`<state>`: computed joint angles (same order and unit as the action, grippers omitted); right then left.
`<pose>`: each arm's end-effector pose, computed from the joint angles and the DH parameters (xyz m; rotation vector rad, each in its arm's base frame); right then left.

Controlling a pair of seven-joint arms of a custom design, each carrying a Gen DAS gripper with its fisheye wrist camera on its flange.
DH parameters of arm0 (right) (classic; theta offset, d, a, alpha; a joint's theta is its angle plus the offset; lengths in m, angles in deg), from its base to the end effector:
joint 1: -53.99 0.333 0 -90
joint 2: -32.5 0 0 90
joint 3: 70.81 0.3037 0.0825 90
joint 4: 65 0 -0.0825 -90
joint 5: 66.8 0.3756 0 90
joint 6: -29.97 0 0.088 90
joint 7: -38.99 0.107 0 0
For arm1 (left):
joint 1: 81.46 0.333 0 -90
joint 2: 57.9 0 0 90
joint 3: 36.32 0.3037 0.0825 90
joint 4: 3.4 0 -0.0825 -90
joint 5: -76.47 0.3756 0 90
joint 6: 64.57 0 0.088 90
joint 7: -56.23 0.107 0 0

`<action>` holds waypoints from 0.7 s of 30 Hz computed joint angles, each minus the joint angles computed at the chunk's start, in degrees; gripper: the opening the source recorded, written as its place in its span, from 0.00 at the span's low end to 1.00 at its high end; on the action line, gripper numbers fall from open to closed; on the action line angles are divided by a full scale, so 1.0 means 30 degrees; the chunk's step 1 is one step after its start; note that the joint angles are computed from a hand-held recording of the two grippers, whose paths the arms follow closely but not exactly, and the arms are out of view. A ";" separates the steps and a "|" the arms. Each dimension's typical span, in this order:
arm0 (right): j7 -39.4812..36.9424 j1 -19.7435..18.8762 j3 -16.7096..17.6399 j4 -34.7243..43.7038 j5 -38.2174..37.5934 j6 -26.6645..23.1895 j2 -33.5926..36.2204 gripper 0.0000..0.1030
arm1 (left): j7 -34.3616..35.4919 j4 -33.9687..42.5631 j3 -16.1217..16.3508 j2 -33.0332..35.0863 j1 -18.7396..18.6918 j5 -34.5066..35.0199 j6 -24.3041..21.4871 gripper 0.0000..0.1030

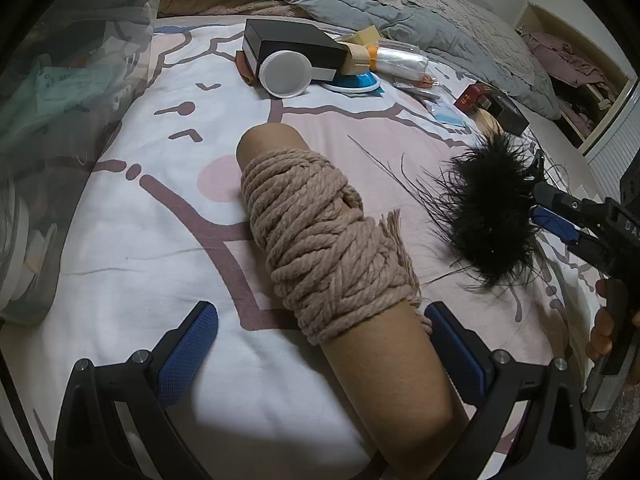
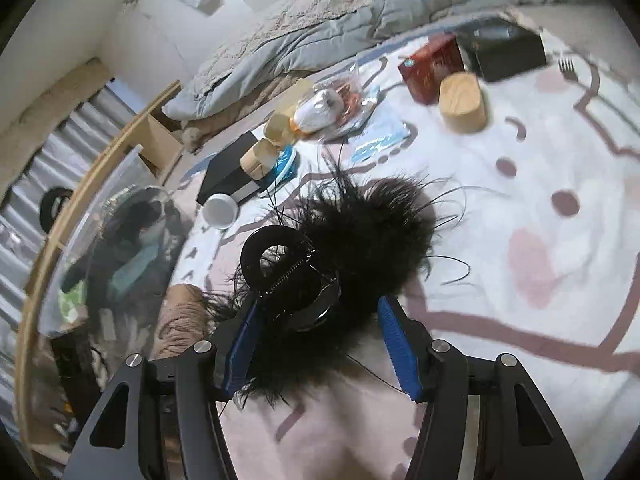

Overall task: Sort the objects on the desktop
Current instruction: 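Lift the feather duster with the right gripper while the left holds the tube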

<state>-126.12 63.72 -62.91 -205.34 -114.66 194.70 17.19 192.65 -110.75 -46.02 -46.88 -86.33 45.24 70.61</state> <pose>0.4442 0.1876 0.4555 -0.9174 2.1864 -0.3983 0.6041 -0.1586 0.4360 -1.2392 2.7386 -0.8421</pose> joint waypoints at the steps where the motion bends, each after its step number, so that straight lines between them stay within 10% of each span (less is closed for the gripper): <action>1: -0.0383 0.0142 0.0042 0.0126 0.0234 -0.0866 -0.0089 0.58 | -0.0001 0.0006 -0.0001 0.0003 0.0004 0.0003 -0.0005 1.00; 10: 0.0941 -0.0167 0.0341 -0.0588 -0.0490 -0.3407 -0.1683 0.58 | 0.0177 -0.0126 -0.0017 -0.0114 0.0058 -0.0168 0.0282 1.00; 21: 0.0137 0.0171 0.0081 0.0022 -0.0017 -0.2200 -0.0556 0.58 | -0.0916 0.1647 -0.0113 0.1235 0.0715 -0.2914 -0.0989 0.91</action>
